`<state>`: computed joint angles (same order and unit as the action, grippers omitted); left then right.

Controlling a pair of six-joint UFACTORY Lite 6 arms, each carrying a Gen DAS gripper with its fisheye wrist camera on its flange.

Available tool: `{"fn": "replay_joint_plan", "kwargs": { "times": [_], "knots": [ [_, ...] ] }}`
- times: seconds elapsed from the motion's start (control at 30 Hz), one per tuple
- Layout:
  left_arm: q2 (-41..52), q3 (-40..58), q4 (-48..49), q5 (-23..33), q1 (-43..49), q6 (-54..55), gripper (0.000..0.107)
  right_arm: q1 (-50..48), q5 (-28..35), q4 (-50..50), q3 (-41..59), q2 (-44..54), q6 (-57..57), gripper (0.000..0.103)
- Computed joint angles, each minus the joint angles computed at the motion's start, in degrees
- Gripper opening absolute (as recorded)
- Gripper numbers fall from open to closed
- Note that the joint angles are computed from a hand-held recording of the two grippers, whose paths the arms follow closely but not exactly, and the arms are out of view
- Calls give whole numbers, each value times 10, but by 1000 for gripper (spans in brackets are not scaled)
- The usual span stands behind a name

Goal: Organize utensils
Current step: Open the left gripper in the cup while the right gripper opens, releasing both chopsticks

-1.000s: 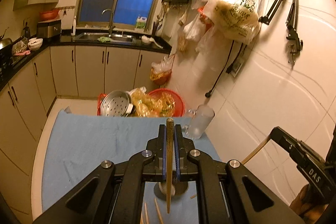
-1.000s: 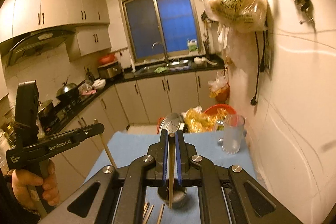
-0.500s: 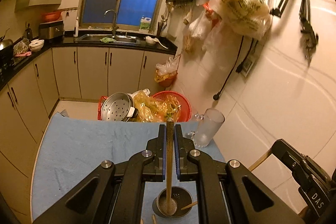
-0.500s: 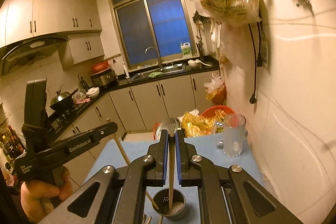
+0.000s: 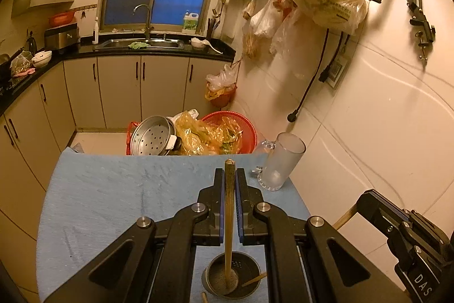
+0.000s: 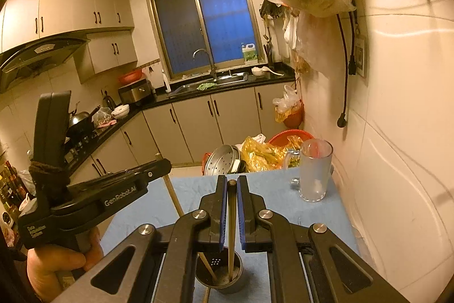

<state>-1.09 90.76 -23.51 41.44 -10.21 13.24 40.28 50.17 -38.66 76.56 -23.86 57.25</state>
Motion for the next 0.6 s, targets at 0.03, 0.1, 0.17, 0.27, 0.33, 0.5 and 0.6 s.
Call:
{"fn": "replay_joint_plan", "kwargs": {
  "times": [0.03,0.1,0.17,0.27,0.33,0.5,0.6],
  "knots": [
    [4,1,3,-1,-2,-2,7,-5,-4,5,-4,0,-4,8],
    [8,-1,9,-6,-8,-5,7,-18,-15,19,-11,0,-17,8],
    [11,-5,15,-9,-12,-8,7,-27,-22,29,-19,-1,-25,8],
    [16,-12,21,-15,-17,-8,7,-43,-35,47,-34,-2,-38,8],
    [17,-18,25,-18,-21,-7,7,-52,-42,57,-44,-1,-44,8],
    [20,-45,19,-21,-21,8,7,-78,-62,93,-71,0,-67,8],
    [20,-62,16,-21,-16,15,7,-88,-73,110,-91,-2,-75,8]
  ]
}}
